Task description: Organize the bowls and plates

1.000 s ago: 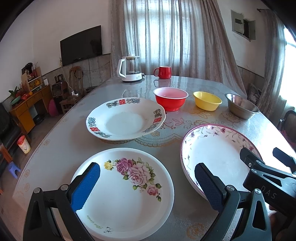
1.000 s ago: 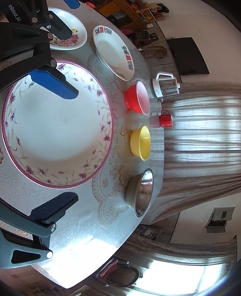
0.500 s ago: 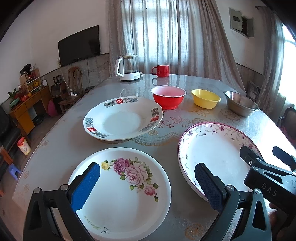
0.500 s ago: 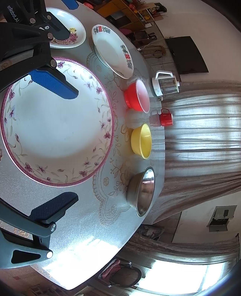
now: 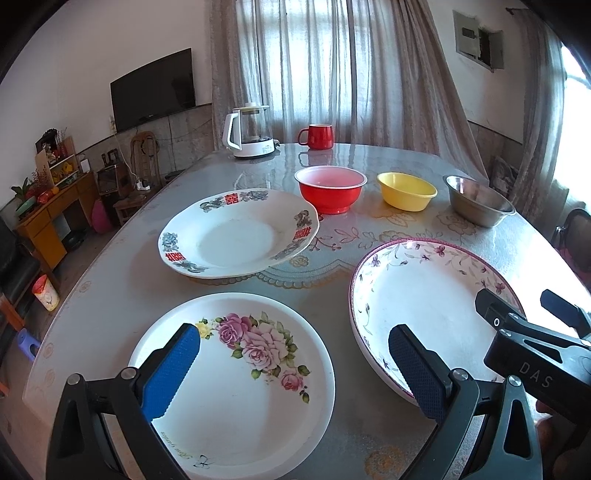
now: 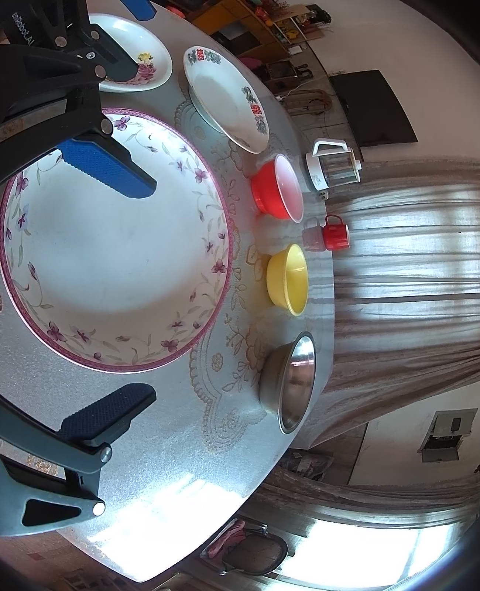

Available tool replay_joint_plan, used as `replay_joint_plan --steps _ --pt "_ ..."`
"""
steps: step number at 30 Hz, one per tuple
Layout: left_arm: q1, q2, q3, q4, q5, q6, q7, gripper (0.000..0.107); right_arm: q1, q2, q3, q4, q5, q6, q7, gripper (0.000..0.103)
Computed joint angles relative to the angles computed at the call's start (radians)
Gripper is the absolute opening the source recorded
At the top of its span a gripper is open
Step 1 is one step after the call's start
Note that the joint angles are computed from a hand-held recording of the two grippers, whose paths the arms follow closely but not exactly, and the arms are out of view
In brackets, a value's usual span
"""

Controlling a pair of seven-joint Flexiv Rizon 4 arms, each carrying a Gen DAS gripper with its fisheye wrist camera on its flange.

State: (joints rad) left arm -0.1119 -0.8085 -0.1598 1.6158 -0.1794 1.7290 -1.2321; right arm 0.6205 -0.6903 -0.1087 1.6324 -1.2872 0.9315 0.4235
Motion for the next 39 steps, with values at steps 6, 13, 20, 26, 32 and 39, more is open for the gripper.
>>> replay_joint_plan --steps 6,13,20,26,32,39 --pt "-0.002 -0.004 -0.004 -0.012 0.002 -0.022 0.009 0.103 -0.009 0.000 0.001 0.006 0.003 0.016 0.004 0.102" --pt "0.100 -0.013 -0.149 -0.012 0.018 -0.077 0.079 0.103 -0.032 0.006 -0.002 0.025 -0.005 0.074 0.023 0.102" --pt "0.267 -0.051 -0.411 -0.024 -0.032 -0.172 0.234 0.103 -0.114 0.032 -0.020 0.083 -0.128 0.299 0.151 0.102" --pt "0.234 -0.065 -0.403 -0.098 -0.105 -0.292 0.321 0.091 -0.176 0.058 -0.004 0.131 -0.204 0.370 0.224 0.095" --pt "0.120 -0.080 -0.252 -0.224 -0.137 -0.492 0.350 0.056 -0.192 0.038 0.033 0.133 -0.098 0.361 0.076 0.031" --pt "0.027 -0.115 -0.124 -0.342 -0.177 -0.622 0.376 0.047 -0.155 0.019 -0.028 0.136 -0.060 0.451 0.039 0.031"
